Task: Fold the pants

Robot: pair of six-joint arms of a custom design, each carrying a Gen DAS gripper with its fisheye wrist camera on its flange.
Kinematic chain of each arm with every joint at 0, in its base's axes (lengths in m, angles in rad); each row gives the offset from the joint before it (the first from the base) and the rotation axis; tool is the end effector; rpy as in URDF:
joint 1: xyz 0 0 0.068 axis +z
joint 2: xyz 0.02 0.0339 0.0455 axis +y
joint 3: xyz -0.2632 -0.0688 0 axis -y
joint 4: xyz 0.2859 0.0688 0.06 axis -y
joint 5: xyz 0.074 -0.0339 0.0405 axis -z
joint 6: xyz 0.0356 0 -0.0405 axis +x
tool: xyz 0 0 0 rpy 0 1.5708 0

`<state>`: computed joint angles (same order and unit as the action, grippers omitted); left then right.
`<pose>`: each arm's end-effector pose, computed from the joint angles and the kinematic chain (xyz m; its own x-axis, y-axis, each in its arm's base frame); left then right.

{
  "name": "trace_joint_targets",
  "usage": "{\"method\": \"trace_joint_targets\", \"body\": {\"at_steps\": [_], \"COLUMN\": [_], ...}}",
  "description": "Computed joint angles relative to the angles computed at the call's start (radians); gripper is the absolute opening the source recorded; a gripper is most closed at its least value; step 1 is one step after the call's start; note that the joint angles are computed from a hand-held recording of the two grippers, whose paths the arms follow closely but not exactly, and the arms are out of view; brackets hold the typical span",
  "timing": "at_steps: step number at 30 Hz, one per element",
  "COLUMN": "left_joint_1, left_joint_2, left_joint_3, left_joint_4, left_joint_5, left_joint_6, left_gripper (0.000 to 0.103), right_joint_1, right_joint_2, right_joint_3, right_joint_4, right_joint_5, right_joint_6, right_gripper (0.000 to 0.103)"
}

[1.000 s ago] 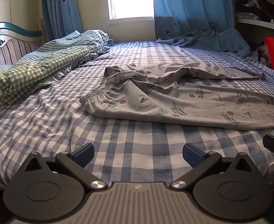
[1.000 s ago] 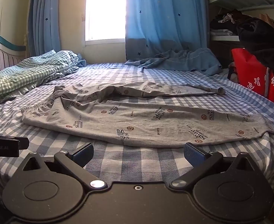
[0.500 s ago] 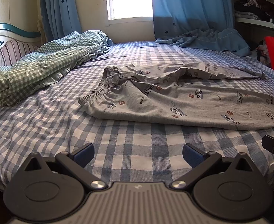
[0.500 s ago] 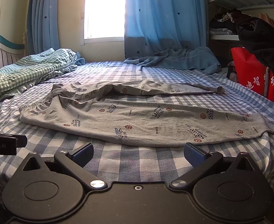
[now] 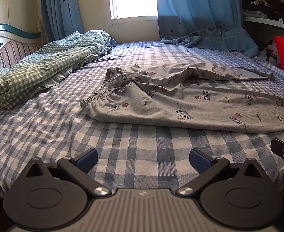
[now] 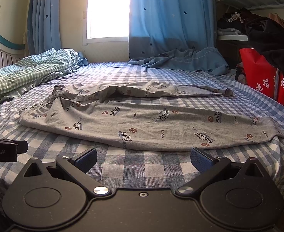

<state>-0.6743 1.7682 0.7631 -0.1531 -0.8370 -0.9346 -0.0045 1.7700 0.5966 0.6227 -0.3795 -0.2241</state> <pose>0.2624 -0.1759 0.0728 -0.5744 -0.2305 -0.7855 -0.4654 0.8813 0.0817 0.3294 0.0117 0.0751 -0.4410 -0.2044 -0.8739 -0.4200 0.9075 -0.0004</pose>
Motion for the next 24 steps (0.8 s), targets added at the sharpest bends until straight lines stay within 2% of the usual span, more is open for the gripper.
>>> {"method": "trace_joint_targets", "body": {"at_steps": [17,24], "left_joint_1": [0.025,0.072], "left_joint_2": [0.019,0.020], "left_joint_3": [0.005,0.018], "left_joint_4": [0.016,0.020], "left_joint_5": [0.029,0.092], "left_joint_6": [0.023,0.052], "left_gripper": [0.103,0.103], "right_joint_1": [0.020,0.026], "right_joint_2": [0.039,0.068], "right_joint_3": [0.029,0.058], "right_joint_4": [-0.011,-0.012], "right_joint_5": [0.027,0.022], "right_joint_6": [0.003,0.020], "right_gripper": [0.102,0.102]}}
